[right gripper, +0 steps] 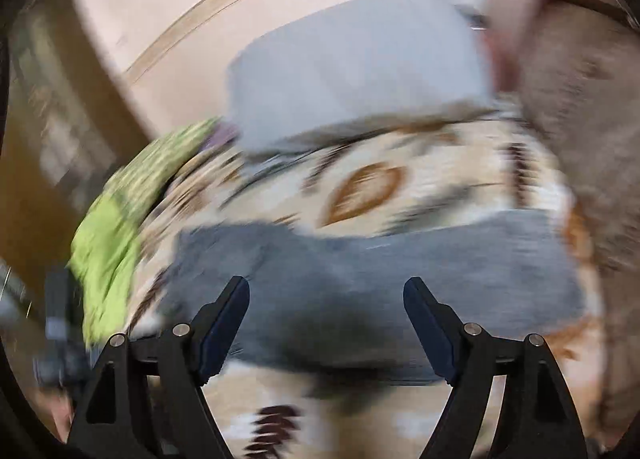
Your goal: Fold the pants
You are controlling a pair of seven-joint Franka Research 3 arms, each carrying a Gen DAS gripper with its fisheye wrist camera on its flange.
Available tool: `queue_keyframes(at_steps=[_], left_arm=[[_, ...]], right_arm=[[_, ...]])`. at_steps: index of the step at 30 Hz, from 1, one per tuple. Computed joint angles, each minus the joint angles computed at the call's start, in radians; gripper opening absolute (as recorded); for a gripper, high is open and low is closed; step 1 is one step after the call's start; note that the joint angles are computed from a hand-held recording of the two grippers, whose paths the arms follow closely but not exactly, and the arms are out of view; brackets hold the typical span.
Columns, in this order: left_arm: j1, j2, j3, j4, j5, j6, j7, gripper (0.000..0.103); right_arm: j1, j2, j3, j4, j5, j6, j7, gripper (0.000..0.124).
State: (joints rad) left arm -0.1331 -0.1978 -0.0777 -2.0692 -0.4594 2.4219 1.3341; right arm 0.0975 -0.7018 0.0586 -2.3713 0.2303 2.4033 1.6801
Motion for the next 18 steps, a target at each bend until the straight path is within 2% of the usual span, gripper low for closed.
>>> queue_keyframes(at_steps=[3, 6, 8, 12, 15, 16, 18], left_arm=[[0.042, 0.031, 0.030, 0.031, 0.003, -0.040, -0.045, 0.056], [0.074, 0.071, 0.039, 0.063, -0.004, -0.045, -0.040, 0.056], [0.098, 0.099, 0.043, 0.086, -0.012, -0.058, -0.038, 0.056], [0.130, 0.208, 0.021, 0.165, -0.029, -0.083, -0.034, 0.055], [0.166, 0.260, 0.004, 0.191, -0.079, -0.086, -0.025, 0.050], [0.177, 0.277, -0.002, 0.205, -0.102, -0.088, -0.017, 0.048], [0.194, 0.297, -0.011, 0.231, -0.109, -0.089, -0.023, 0.046]], right_arm=[[0.050, 0.086, 0.044, 0.008, 0.004, 0.027, -0.015, 0.081], [0.102, 0.197, 0.057, 0.038, 0.021, 0.062, -0.028, 0.081], [0.116, 0.265, 0.077, 0.078, -0.005, 0.038, -0.013, 0.081], [0.197, 0.385, 0.052, 0.139, 0.042, 0.038, -0.124, 0.081], [0.198, 0.462, 0.094, 0.185, -0.069, 0.038, -0.110, 0.074], [0.197, 0.482, 0.104, 0.202, -0.107, 0.034, -0.081, 0.063], [0.203, 0.518, 0.115, 0.231, -0.173, 0.029, -0.044, 0.059]])
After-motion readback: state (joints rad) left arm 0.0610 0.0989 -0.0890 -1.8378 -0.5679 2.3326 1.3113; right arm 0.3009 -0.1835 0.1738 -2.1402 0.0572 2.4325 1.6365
